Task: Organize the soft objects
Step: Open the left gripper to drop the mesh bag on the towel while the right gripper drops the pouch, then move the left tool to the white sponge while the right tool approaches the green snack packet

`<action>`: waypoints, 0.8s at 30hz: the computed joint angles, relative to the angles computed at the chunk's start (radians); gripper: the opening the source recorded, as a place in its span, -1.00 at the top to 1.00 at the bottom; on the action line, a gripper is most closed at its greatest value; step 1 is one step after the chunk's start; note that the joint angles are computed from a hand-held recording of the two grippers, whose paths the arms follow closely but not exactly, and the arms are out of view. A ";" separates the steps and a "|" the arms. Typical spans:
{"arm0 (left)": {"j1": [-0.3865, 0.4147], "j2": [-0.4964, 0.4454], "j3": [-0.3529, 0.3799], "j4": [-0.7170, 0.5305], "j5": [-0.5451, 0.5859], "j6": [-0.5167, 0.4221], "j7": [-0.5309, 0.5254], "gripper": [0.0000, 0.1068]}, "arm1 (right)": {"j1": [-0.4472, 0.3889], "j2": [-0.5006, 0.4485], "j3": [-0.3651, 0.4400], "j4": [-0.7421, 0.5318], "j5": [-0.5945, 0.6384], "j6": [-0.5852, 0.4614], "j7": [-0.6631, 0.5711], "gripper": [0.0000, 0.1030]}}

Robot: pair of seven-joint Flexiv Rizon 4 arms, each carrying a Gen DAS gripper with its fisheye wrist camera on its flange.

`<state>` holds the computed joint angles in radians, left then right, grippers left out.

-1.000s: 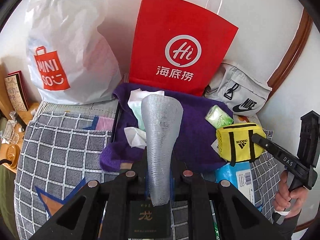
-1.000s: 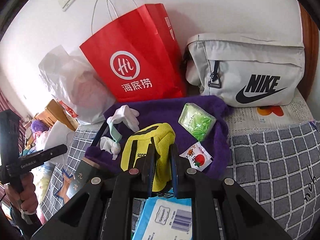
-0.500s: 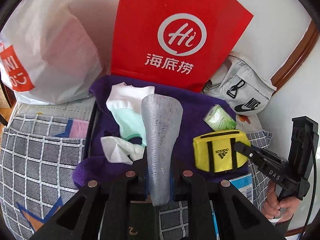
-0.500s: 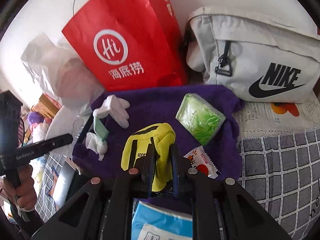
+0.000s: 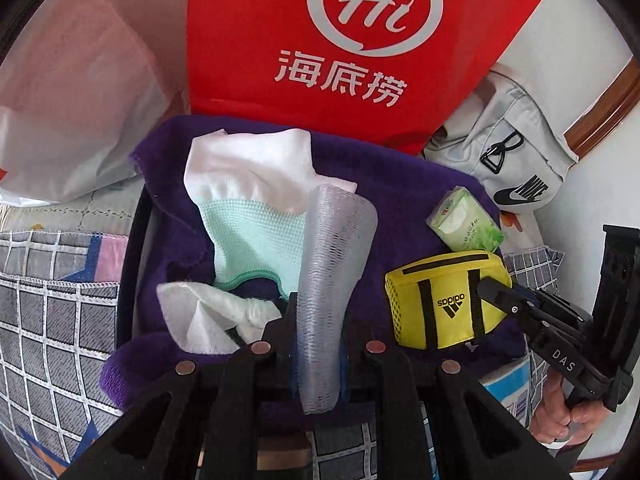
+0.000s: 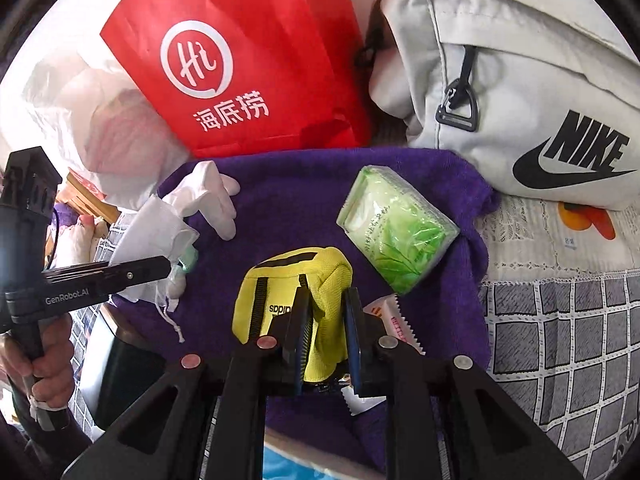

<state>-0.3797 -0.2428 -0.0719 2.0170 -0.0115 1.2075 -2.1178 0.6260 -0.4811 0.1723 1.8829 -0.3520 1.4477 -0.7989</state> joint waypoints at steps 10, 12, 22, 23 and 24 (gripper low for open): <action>0.002 -0.044 -0.013 -0.035 -0.045 -0.043 0.034 0.48 | 0.007 0.007 -0.013 0.011 -0.008 0.011 -0.022 0.24; -0.005 -0.042 -0.008 -0.040 -0.034 -0.051 0.027 0.23 | 0.025 0.020 -0.036 0.026 -0.027 0.021 -0.010 0.20; -0.031 0.006 0.019 -0.063 0.081 -0.128 -0.047 -0.29 | 0.104 0.088 -0.165 0.100 -0.158 0.044 0.128 0.03; -0.029 0.012 0.017 -0.060 0.082 -0.130 -0.053 -0.29 | 0.115 0.101 -0.182 0.113 -0.183 0.046 0.153 0.03; -0.027 0.018 0.015 -0.057 0.083 -0.132 -0.062 -0.29 | 0.123 0.112 -0.196 0.125 -0.209 0.054 0.177 0.03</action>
<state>-0.4065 -0.2246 -0.0571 1.9599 0.0712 1.0757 -2.1793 0.7486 -0.3692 -0.0234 2.0081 -0.5607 1.5017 -0.6215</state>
